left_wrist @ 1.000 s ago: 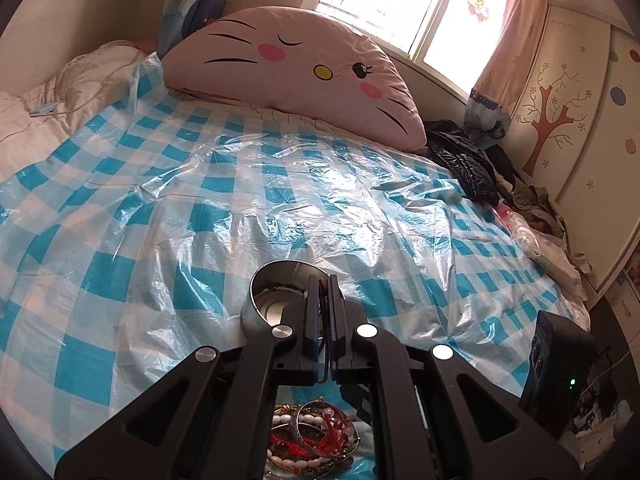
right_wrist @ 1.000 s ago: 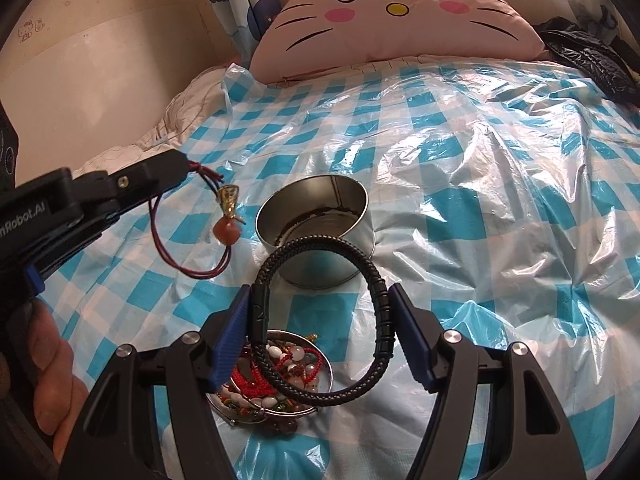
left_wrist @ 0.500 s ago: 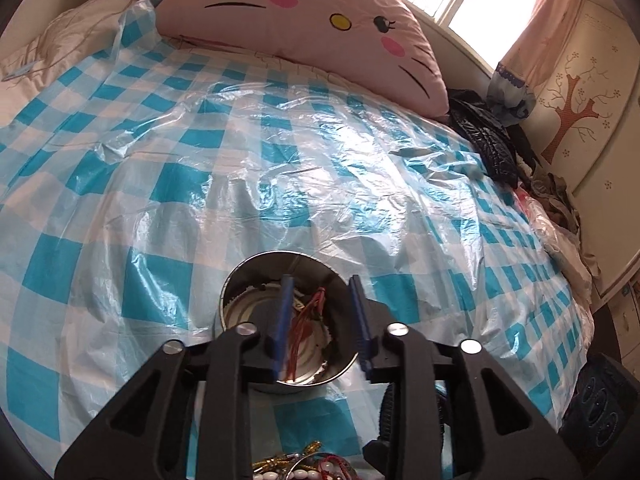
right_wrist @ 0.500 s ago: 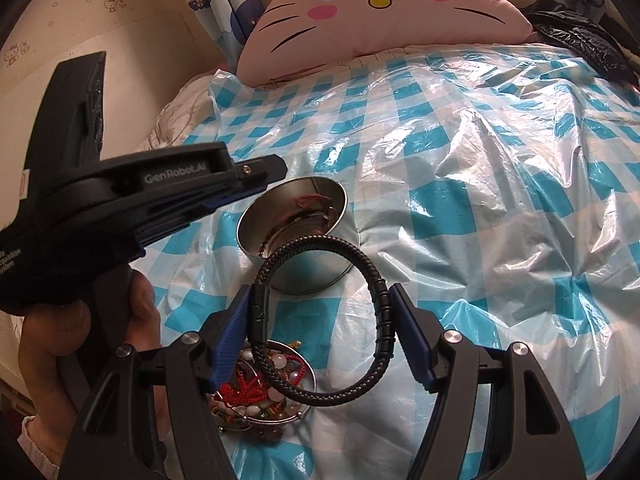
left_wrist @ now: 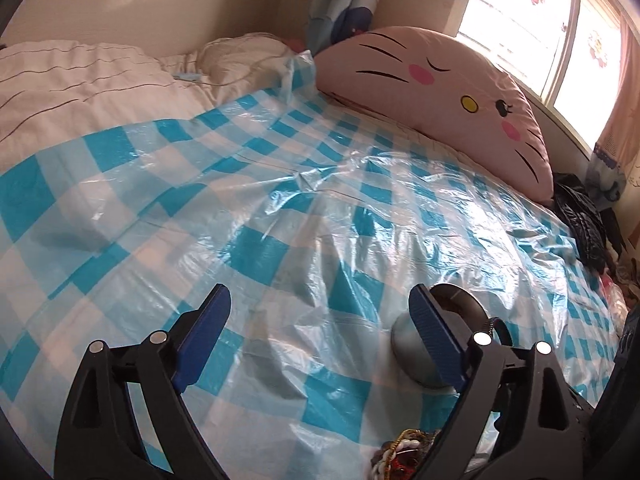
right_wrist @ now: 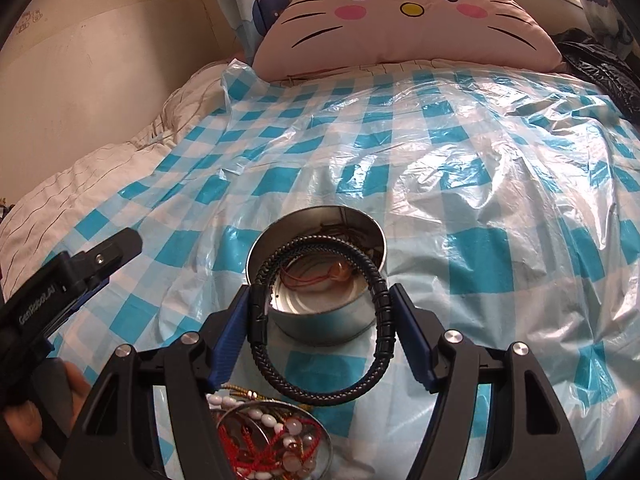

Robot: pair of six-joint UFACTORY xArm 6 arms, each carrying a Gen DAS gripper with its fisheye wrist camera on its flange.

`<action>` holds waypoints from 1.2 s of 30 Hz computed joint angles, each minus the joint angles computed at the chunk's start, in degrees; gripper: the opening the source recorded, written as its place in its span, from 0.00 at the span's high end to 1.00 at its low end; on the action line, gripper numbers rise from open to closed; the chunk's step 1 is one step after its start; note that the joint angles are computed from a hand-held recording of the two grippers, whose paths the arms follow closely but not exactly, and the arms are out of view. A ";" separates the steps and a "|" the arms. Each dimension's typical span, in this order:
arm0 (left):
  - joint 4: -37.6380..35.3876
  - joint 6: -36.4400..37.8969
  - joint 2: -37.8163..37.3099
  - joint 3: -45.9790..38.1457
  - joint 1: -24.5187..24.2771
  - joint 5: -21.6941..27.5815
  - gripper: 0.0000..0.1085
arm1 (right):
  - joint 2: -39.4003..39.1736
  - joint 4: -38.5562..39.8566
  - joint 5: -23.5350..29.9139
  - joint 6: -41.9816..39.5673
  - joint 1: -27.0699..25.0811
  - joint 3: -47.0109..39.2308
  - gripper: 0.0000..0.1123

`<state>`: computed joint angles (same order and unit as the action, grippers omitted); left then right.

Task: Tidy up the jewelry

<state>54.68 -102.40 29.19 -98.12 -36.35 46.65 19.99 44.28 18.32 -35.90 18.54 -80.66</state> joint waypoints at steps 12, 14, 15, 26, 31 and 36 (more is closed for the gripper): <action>-0.39 -1.69 -0.33 1.83 1.65 -2.69 0.19 | 11.14 -16.36 1.93 13.49 0.67 -13.25 0.38; -0.53 -1.21 0.07 1.21 1.51 -2.79 0.19 | 11.45 -18.74 1.31 15.02 0.66 -13.24 0.37; -0.46 -1.19 0.13 1.09 1.51 -2.93 0.19 | 11.21 -20.59 0.24 16.43 0.69 -12.58 0.31; -1.80 -0.11 -0.23 1.72 1.54 -3.17 0.19 | 1.32 -8.14 -5.15 10.30 -1.87 -0.65 0.28; -4.00 2.82 -0.05 1.72 1.54 -3.99 0.19 | -2.59 -2.37 -3.59 8.76 -3.80 4.23 0.28; -5.84 7.63 0.21 1.68 1.06 -5.59 0.19 | -8.42 0.85 -4.07 3.97 -2.63 11.74 0.28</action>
